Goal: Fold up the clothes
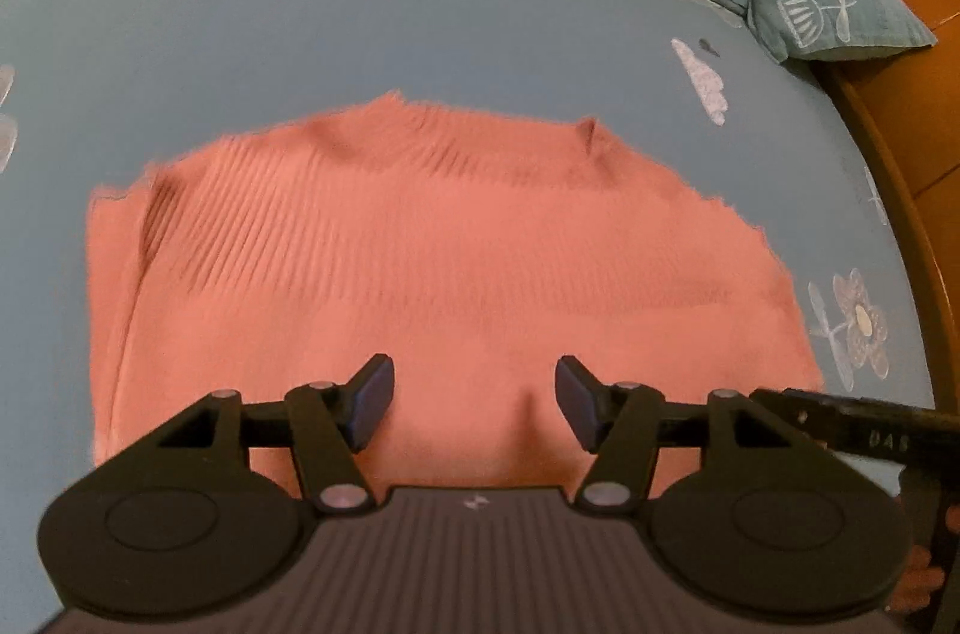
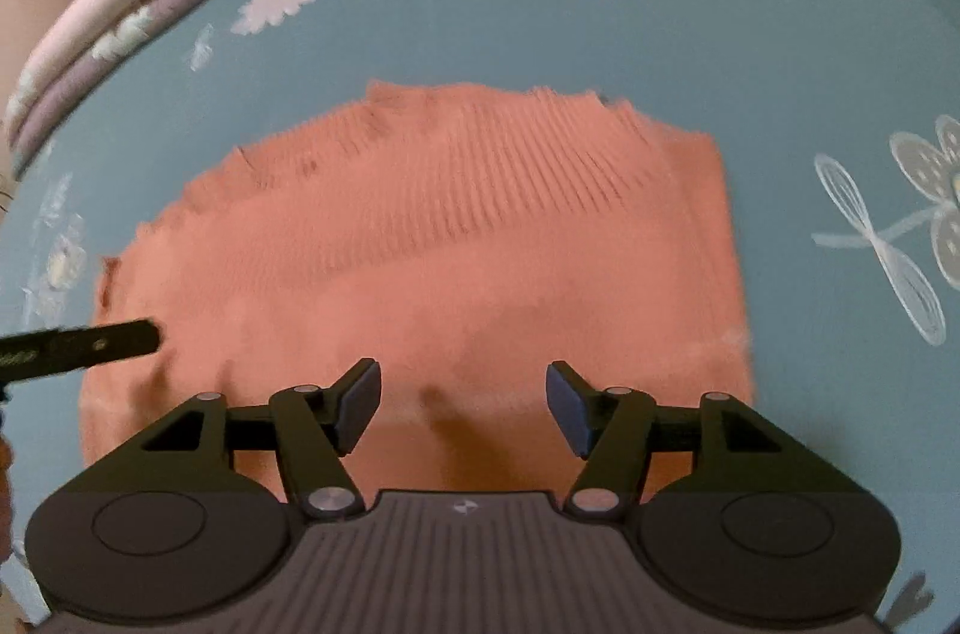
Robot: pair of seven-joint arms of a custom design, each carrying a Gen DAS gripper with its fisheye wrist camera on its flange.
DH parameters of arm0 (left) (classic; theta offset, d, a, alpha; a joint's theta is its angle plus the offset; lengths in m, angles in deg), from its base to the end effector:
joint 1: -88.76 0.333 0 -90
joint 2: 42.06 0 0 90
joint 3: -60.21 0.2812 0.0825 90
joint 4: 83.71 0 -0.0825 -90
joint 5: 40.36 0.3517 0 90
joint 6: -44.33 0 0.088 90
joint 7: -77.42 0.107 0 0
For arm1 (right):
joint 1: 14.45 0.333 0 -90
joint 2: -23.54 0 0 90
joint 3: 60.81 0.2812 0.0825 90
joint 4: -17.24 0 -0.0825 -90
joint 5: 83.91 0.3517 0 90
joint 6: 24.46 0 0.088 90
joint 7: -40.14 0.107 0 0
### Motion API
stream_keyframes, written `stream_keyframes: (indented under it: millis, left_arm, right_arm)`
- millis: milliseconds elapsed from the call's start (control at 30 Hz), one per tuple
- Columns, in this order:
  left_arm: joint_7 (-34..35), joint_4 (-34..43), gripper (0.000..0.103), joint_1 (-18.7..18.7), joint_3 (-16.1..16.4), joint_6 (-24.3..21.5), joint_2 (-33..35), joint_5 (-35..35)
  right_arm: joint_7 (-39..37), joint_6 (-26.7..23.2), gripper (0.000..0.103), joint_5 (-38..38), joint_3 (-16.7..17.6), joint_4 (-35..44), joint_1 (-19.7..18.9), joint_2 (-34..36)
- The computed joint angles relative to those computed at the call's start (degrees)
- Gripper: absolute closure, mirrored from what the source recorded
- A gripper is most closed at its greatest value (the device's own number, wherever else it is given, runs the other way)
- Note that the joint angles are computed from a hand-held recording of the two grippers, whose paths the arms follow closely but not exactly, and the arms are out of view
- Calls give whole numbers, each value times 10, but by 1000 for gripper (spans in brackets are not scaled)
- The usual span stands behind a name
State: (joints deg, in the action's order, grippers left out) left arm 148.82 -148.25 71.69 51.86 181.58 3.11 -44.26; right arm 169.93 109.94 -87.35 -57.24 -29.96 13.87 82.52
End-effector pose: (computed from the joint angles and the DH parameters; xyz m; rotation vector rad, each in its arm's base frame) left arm 0.6865 -0.2862 0.3814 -2.1014 2.1271 -0.7733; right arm 0.6684 0.3872 0.3364 -1.7298 2.0114 -0.1165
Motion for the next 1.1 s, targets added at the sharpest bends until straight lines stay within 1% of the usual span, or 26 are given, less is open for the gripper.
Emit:
stream_keyframes:
  millis: [67, 100, 167, 233, 300, 367, 433, 467, 500, 567, 600, 633, 700, 767, 800, 867, 900, 933, 1000, 1100]
  left_arm:
    - [-1, -86, 43, -1, 5, 39, -43, 6]
    - [-2, -114, 43, -6, 13, 51, -56, 19]
    - [-10, -146, 43, -19, 29, 51, -70, 49]
    - [-17, -160, 42, -19, 35, 36, -74, 63]
    - [-20, -189, 42, -14, 33, 50, -90, 67]
    - [-22, -206, 42, -12, 30, 53, -108, 71]
    - [-21, -237, 42, -13, 26, 76, -134, 78]
    - [-12, -255, 40, -9, 16, 95, -147, 71]
    - [2, -269, 39, -2, 3, 111, -156, 57]
    - [26, -280, 38, 3, -15, 125, -161, 35]
    - [34, -280, 38, 2, -19, 125, -159, 27]
    - [34, -277, 39, -3, -18, 123, -156, 25]
    - [27, -276, 38, -13, -14, 123, -151, 22]
    - [24, -283, 38, -17, -12, 124, -151, 19]
    - [14, -281, 38, -23, -4, 114, -149, 26]
    - [-20, -269, 39, -41, 21, 70, -141, 57]
    - [-25, -283, 38, -40, 23, 76, -148, 65]
    - [-18, -304, 37, -32, 17, 94, -159, 62]
    - [-21, -315, 37, -27, 13, 93, -170, 61]
    - [-41, -330, 37, -29, 18, 104, -187, 74]
  right_arm:
    - [7, 15, 36, -9, -5, -63, 6, -31]
    - [8, 20, 36, -16, -7, -86, 8, -43]
    - [13, 34, 36, -32, -13, -135, 12, -68]
    - [28, 45, 35, -45, -17, -185, 12, -97]
    - [52, 46, 35, -59, -23, -231, 12, -126]
    - [70, 56, 35, -65, -21, -269, 6, -153]
    - [88, 85, 35, -77, -19, -308, 6, -179]
    - [85, 105, 35, -74, -8, -321, 1, -187]
    - [75, 126, 35, -66, 6, -329, -7, -190]
    - [39, 159, 35, -39, 43, -326, -22, -178]
    - [12, 167, 35, -22, 64, -316, -31, -166]
    - [-9, 171, 35, -10, 78, -302, -32, -153]
    - [-46, 176, 35, 7, 93, -272, -26, -125]
    - [-74, 186, 35, 23, 102, -255, -21, -104]
    - [-84, 191, 35, 29, 102, -251, -18, -96]
    - [-99, 215, 35, 37, 102, -280, -17, -106]
    - [-107, 228, 35, 44, 107, -299, -22, -115]
    - [-112, 235, 35, 56, 115, -318, -31, -126]
    - [-116, 238, 35, 80, 128, -349, -47, -147]
    - [-109, 223, 35, 76, 111, -336, -33, -151]
